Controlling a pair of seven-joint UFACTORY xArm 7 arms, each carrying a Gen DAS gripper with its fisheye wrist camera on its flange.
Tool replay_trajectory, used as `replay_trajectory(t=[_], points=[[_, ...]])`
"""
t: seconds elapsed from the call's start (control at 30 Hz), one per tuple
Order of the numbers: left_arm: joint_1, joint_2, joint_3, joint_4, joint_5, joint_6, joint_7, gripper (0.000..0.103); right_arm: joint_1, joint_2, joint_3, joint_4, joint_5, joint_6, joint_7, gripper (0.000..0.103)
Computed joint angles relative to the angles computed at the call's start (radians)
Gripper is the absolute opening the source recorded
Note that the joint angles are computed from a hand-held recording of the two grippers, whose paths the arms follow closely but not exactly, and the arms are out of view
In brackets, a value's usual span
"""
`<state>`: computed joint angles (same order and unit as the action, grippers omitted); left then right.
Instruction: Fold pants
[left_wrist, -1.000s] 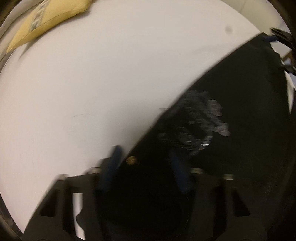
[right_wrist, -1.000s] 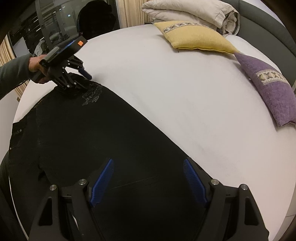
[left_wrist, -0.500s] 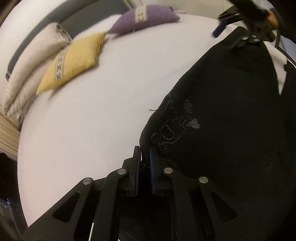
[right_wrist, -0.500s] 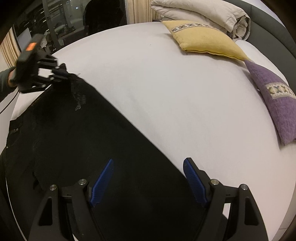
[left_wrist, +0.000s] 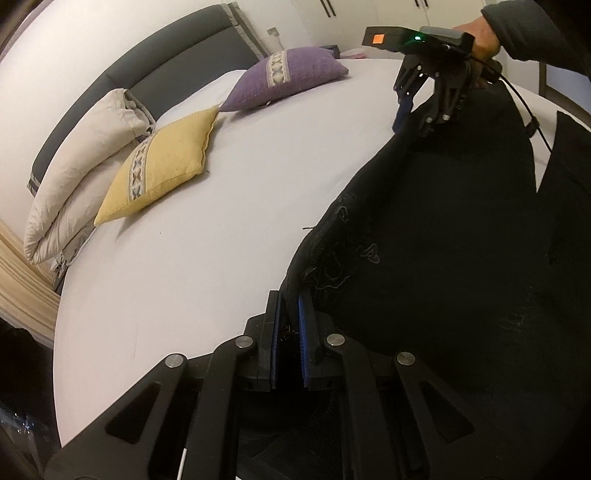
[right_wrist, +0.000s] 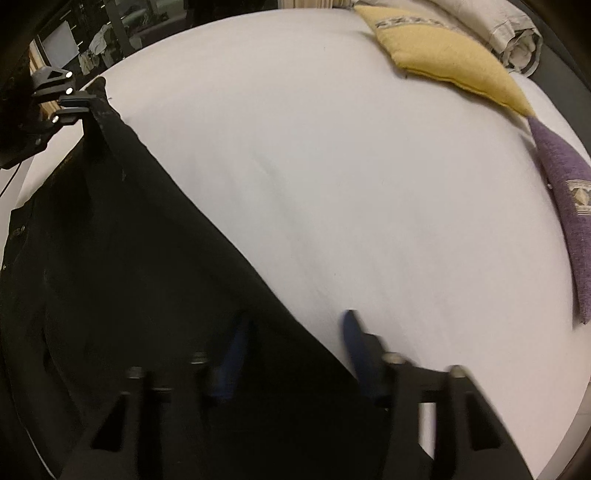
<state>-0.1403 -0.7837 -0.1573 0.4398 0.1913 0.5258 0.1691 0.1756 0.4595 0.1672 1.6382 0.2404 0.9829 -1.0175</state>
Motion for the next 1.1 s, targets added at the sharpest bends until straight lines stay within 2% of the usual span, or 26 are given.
replay_trajectory(t=[0.03,0.1,0.2,0.33,0.4,0.53,0.6,0.73,0.83,0.9,1.0,1.1], points=[[0.005,0.006,-0.004,0.002,0.005,-0.003,0.000,0.007,-0.002,-0.006,0.002,-0.003,0.001,0.004,-0.007,0.020],[0.012,0.009,-0.010,0.003,0.011,-0.007,-0.007,0.007,-0.003,-0.044,0.002,-0.046,-0.003,-0.024,-0.029,0.011],[0.009,-0.032,-0.015,-0.005,0.001,-0.001,-0.034,0.007,-0.016,-0.128,0.004,-0.128,0.024,-0.078,-0.068,0.008],[-0.026,-0.156,-0.031,-0.020,-0.020,0.076,-0.064,0.007,-0.019,-0.351,-0.002,-0.346,0.077,-0.213,-0.152,0.006],[-0.054,-0.228,-0.039,-0.018,-0.037,0.140,-0.076,0.007,0.001,-0.463,-0.016,-0.461,0.072,-0.283,-0.180,0.005],[-0.138,-0.403,-0.074,-0.015,-0.089,0.317,-0.109,0.007,0.050,-0.760,-0.047,-0.776,0.019,-0.428,-0.203,0.003],[-0.189,-0.504,-0.113,-0.018,-0.118,0.429,-0.136,0.007,0.074,-0.918,-0.056,-0.931,-0.007,-0.471,-0.190,0.003],[-0.306,-0.674,-0.216,-0.017,-0.212,0.647,-0.231,0.007,0.107,-1.185,-0.073,-1.169,-0.061,-0.478,-0.118,0.003],[-0.392,-0.750,-0.320,-0.026,-0.282,0.777,-0.316,0.007,0.115,-1.325,-0.036,-1.301,-0.104,-0.462,-0.024,0.003],[-0.449,-0.780,-0.377,-0.040,-0.332,0.832,-0.375,0.007,0.137,-1.420,-0.006,-1.391,-0.154,-0.449,0.057,0.003],[-0.531,-0.803,-0.454,-0.052,-0.390,0.890,-0.459,0.007,0.145,-1.472,0.047,-1.461,-0.175,-0.452,0.120,0.003],[-0.597,-0.798,-0.508,-0.063,-0.420,0.924,-0.533,0.007,0.199,-1.584,0.085,-1.533,-0.217,-0.393,0.176,0.003]])
